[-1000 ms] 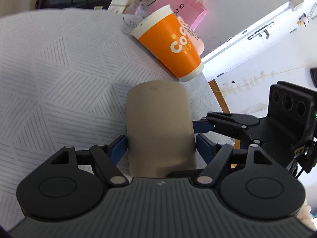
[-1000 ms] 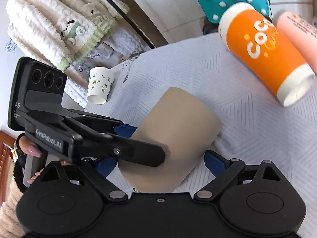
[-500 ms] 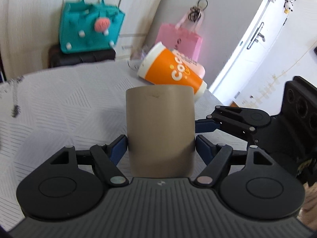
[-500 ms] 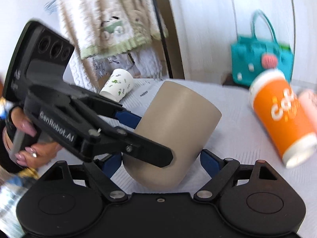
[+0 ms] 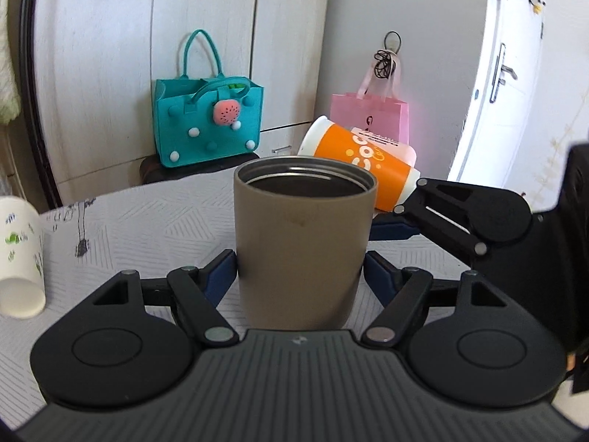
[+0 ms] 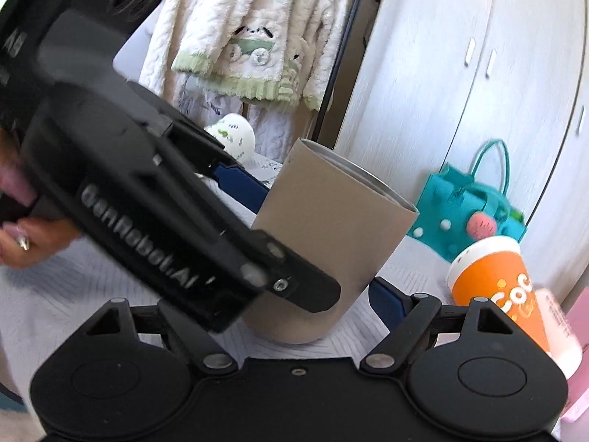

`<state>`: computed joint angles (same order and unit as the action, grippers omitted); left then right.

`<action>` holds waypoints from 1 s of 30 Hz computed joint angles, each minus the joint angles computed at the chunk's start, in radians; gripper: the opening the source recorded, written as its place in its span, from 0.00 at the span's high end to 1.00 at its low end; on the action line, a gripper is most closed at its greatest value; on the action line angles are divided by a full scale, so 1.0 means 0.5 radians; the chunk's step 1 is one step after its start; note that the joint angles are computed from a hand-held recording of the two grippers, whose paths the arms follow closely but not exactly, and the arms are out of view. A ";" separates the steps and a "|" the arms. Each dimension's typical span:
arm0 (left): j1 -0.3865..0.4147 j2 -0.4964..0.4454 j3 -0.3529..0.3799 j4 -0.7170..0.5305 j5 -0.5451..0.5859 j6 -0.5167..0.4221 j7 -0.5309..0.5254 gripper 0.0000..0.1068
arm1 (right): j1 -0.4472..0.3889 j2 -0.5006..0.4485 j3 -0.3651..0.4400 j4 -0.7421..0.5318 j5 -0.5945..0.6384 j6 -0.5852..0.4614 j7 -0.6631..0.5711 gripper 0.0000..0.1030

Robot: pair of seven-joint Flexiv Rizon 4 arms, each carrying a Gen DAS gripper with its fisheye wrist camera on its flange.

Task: Flip cup upright
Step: 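Lower the upright tan cup onto the table and open the left tool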

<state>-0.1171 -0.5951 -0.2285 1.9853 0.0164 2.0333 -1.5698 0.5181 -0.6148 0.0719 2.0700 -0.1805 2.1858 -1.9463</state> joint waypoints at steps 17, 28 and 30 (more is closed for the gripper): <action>-0.098 0.124 0.049 0.164 -0.121 0.051 -0.080 0.28 | -0.207 0.061 0.179 0.068 -0.162 -0.024 0.285 0.18; -0.374 0.232 0.267 0.434 -0.425 0.275 -0.232 0.23 | -0.069 0.150 0.092 0.246 0.128 -0.009 0.527 0.17; -0.468 0.277 0.325 0.494 -0.553 0.289 -0.221 0.23 | 0.001 0.194 0.051 0.316 0.228 0.031 0.501 0.17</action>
<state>-0.3513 -0.4566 -0.0661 2.2325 -0.2601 2.1779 -1.6804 0.5186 -0.5177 0.0973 2.2280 -0.0664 2.2015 -1.6959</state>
